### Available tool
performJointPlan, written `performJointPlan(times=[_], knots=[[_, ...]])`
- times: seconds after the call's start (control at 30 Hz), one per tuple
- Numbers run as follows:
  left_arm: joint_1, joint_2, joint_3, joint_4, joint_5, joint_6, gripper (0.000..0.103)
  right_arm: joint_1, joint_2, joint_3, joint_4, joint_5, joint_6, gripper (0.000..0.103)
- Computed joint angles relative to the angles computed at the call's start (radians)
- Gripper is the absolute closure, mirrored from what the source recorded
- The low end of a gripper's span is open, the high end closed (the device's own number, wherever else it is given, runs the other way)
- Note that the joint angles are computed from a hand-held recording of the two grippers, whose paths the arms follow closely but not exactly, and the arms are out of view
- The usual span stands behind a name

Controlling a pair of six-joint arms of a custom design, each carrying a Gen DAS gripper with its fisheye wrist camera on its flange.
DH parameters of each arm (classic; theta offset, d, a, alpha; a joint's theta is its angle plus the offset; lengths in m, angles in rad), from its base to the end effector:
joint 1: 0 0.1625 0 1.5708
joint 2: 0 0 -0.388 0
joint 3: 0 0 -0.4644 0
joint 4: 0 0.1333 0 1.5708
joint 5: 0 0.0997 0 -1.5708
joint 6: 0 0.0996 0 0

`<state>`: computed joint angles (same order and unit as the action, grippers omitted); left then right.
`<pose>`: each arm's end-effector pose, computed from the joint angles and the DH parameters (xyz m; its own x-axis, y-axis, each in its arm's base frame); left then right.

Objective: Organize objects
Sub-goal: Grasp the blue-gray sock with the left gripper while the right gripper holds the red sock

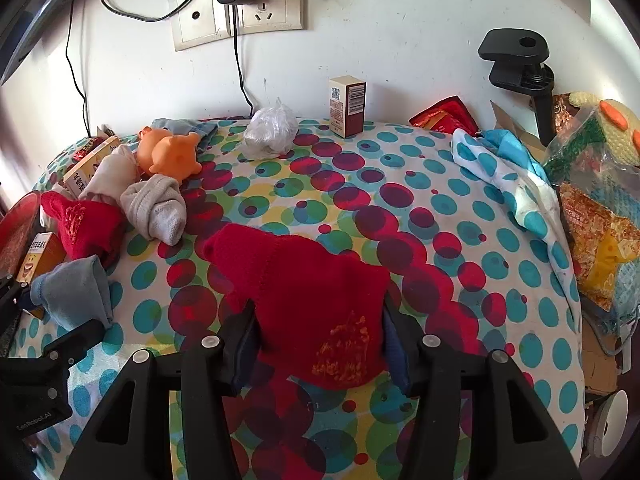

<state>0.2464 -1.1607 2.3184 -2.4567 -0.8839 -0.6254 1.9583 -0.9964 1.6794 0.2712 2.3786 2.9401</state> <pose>-0.3560 -0.2921 -0.0080 -0.5659 0.5041 -0.6524 0.7436 0.6538 -0.1400 0.2569 -0.4671 0.0813 -0.7199 -0.0279 0.6935 -0.4617 0.7653 -0.4486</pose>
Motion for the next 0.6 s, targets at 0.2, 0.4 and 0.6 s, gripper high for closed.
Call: performJointPlan(times=[0.2,0.4,0.6], knots=[[0.03,-0.012,-0.005,0.03,-0.015,-0.102,0.016,0.003,0.026,-0.024,0.023,0.015,0.031,0.045],[0.028,-0.011,-0.002,0.034,-0.001,-0.124,0.016,0.007,0.035,-0.031,0.024,0.022,0.046,0.044],[0.008,0.001,-0.002,0.002,-0.002,-0.069,0.046,0.015,0.055,-0.046,0.03,0.048,0.066,0.038]])
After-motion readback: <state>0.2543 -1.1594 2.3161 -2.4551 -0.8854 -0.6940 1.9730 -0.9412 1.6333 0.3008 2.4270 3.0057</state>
